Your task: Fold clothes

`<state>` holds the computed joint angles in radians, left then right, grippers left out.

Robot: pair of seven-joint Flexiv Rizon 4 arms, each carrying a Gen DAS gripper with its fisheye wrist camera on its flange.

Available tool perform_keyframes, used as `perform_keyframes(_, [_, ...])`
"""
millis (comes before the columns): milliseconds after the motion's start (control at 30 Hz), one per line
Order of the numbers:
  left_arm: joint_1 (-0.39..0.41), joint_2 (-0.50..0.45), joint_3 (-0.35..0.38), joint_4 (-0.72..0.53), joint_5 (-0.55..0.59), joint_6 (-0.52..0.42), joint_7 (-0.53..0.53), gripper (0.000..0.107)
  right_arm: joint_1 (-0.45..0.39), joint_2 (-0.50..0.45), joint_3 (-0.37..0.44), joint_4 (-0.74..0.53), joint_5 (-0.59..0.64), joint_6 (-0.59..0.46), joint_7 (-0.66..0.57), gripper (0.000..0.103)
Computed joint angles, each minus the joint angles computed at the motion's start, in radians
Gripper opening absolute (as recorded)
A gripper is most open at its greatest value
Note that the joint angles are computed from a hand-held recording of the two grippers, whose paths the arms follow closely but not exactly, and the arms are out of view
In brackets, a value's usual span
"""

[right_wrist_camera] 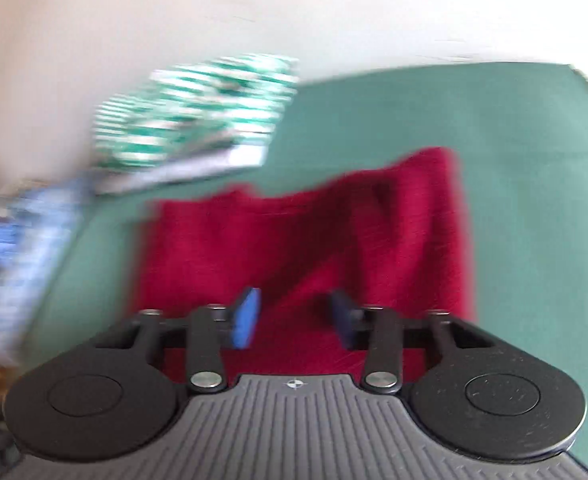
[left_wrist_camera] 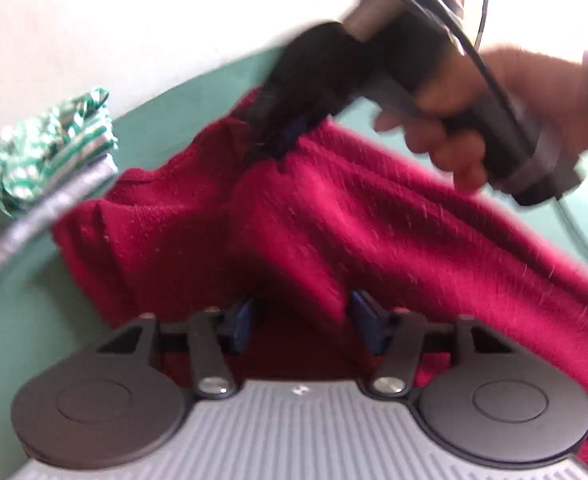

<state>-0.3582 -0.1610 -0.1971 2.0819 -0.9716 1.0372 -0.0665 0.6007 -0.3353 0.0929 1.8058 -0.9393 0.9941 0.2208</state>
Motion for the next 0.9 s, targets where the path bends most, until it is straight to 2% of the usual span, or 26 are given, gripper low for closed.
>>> perform_keyframes(33, [0.016, -0.012, 0.006, -0.029, -0.001, -0.032, -0.014, 0.034, -0.006, 0.014, -0.018, 0.022, -0.031, 0.034, 0.065, 0.009])
perform_keyframes(67, [0.026, -0.021, -0.001, -0.047, -0.048, -0.034, 0.016, 0.034, -0.003, 0.031, -0.038, 0.038, -0.079, 0.033, 0.144, 0.010])
perform_keyframes(100, [0.032, -0.038, -0.008, -0.068, -0.094, -0.024, 0.043, 0.035, -0.002, 0.046, -0.053, 0.048, -0.137, 0.012, 0.216, 0.019])
perform_keyframes(133, [0.030, -0.070, -0.019, -0.097, -0.131, 0.016, 0.056, 0.044, -0.010, 0.058, -0.065, 0.061, -0.209, 0.011, 0.289, 0.028])
perform_keyframes(167, [0.026, -0.104, -0.027, -0.130, -0.145, 0.052, 0.033, 0.052, -0.025, 0.059, -0.075, 0.070, -0.247, 0.043, 0.330, 0.030])
perform_keyframes(200, [0.023, -0.142, -0.029, -0.164, -0.128, 0.084, -0.029, 0.050, -0.062, 0.044, -0.052, 0.065, -0.220, 0.079, 0.311, 0.030])
perform_keyframes(233, [0.027, -0.188, -0.015, -0.208, -0.056, 0.080, -0.132, 0.041, -0.078, 0.025, -0.023, 0.052, -0.136, 0.050, 0.250, 0.021])
perform_keyframes(267, [0.032, -0.228, -0.006, -0.248, -0.012, 0.072, -0.207, 0.032, -0.066, 0.025, -0.025, 0.051, -0.117, 0.002, 0.238, 0.014])
perform_keyframes(300, [0.055, -0.250, -0.029, -0.266, -0.030, 0.075, -0.217, 0.039, -0.056, 0.029, -0.027, 0.050, -0.130, -0.046, 0.240, 0.012])
perform_keyframes(333, [0.074, -0.268, -0.045, -0.283, -0.041, 0.072, -0.231, 0.036, -0.045, 0.033, -0.021, 0.042, -0.121, -0.113, 0.227, 0.012])
perform_keyframes(400, [0.098, -0.280, -0.061, -0.301, -0.020, 0.061, -0.272, 0.036, -0.031, 0.052, -0.024, 0.050, -0.147, -0.155, 0.267, 0.014])
perform_keyframes(433, [0.095, -0.282, -0.071, -0.297, -0.014, 0.111, -0.262, 0.036, -0.051, 0.064, -0.024, 0.073, -0.207, -0.102, 0.320, 0.015])
perform_keyframes(467, [0.094, -0.285, -0.078, -0.294, -0.003, 0.151, -0.262, 0.036, -0.068, 0.064, -0.012, 0.078, -0.212, -0.071, 0.308, 0.015])
perform_keyframes(567, [0.097, -0.289, -0.075, -0.296, 0.074, 0.182, -0.340, 0.037, -0.086, 0.052, 0.024, 0.070, -0.122, -0.036, 0.173, 0.016])
perform_keyframes(600, [0.109, -0.264, -0.081, -0.274, 0.074, 0.192, -0.352, 0.036, -0.073, 0.062, 0.031, 0.065, -0.094, -0.090, 0.139, 0.018])
perform_keyframes(633, [0.145, -0.218, -0.118, -0.228, 0.014, 0.211, -0.298, 0.031, -0.056, 0.074, 0.038, 0.058, -0.071, -0.163, 0.112, 0.018])
perform_keyframes(667, [0.174, -0.171, -0.150, -0.182, -0.075, 0.230, -0.213, 0.032, -0.026, 0.087, 0.047, 0.038, -0.052, -0.285, 0.098, 0.021])
perform_keyframes(700, [0.183, -0.104, -0.151, -0.123, -0.154, 0.231, -0.139, 0.035, 0.001, 0.109, 0.044, 0.042, -0.079, -0.344, 0.113, 0.023])
perform_keyframes(733, [0.187, -0.039, -0.138, -0.069, -0.209, 0.209, -0.086, 0.048, 0.000, 0.144, 0.066, 0.067, -0.117, -0.338, 0.133, 0.024])
perform_keyframes(767, [0.193, 0.023, -0.107, -0.016, -0.211, 0.147, -0.077, 0.057, -0.002, 0.188, 0.070, 0.111, -0.168, -0.269, 0.160, 0.024])
perform_keyframes(833, [0.195, 0.156, -0.033, 0.098, -0.181, 0.024, -0.072, 0.058, -0.032, 0.244, 0.134, 0.167, -0.108, -0.116, 0.103, 0.043])
perform_keyframes(900, [0.192, 0.281, 0.043, 0.202, -0.095, -0.089, -0.123, 0.056, -0.001, 0.291, 0.200, 0.210, -0.026, -0.114, 0.077, 0.044])
